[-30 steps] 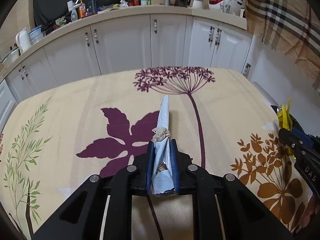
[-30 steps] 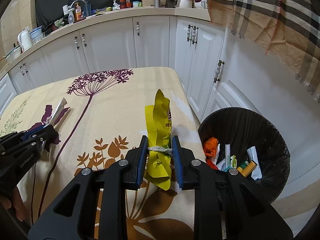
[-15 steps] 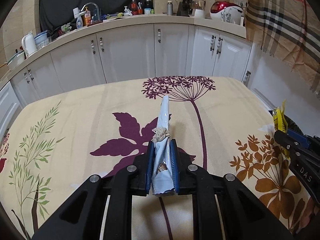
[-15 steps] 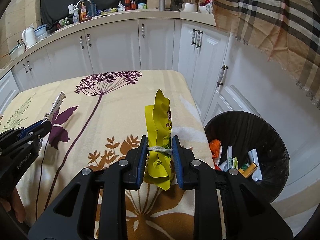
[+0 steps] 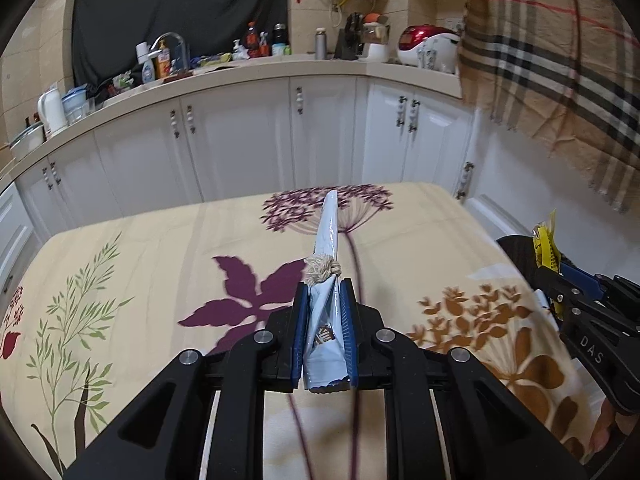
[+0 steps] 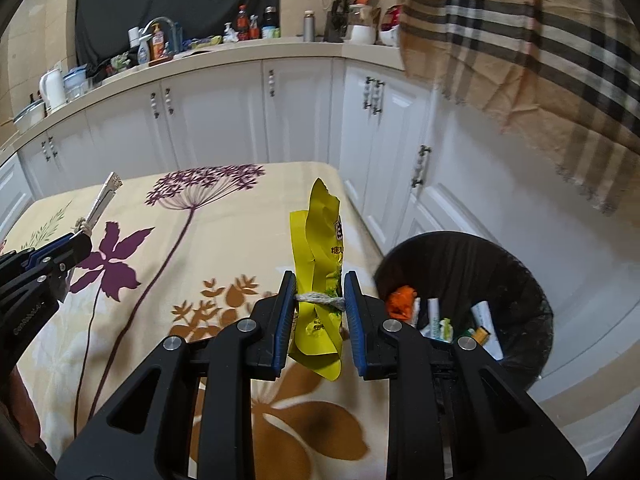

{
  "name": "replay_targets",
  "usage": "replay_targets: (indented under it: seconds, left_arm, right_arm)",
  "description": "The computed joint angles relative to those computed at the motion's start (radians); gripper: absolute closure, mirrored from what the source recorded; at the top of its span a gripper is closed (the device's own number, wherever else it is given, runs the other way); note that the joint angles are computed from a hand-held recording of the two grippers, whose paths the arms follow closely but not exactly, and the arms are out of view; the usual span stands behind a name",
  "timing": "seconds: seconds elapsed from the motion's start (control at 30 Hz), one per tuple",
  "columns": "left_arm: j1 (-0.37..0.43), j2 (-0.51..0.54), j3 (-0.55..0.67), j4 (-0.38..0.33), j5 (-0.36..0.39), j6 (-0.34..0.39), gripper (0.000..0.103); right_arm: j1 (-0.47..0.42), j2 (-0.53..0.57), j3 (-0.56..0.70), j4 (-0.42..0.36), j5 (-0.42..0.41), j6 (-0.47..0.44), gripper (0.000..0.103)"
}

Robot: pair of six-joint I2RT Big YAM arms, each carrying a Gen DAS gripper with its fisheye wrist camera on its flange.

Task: Collect trash
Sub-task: 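Carry the bag and wrapper over the black bin and open both tools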

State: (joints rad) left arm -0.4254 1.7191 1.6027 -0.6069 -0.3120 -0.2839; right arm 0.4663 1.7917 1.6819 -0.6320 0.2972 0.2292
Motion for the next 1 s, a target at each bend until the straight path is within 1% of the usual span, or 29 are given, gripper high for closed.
replay_targets:
  seconds: [0.2,0.57,0.77,1.0]
  left_arm:
    - [-0.041,0.033,0.051,0.01,0.023,0.032,0.086]
    - [-0.125,0.133,0.19,0.007,0.074,0.094,0.086]
    - [-0.157,0.198,0.284,-0.012,0.08,0.126,0.086]
    - [-0.178,0.263,0.38,-0.04,0.089,0.147,0.086]
  right_arm:
    - [-0.029,-0.053,-0.063,0.023,0.034,0.02,0.079]
    - [-0.109,-0.136,-0.167,0.052,0.096,0.055,0.079]
    - [-0.155,-0.154,-0.196,0.064,0.105,0.066,0.079]
    - [-0.197,-0.157,-0.208,0.071,0.101,0.077,0.079]
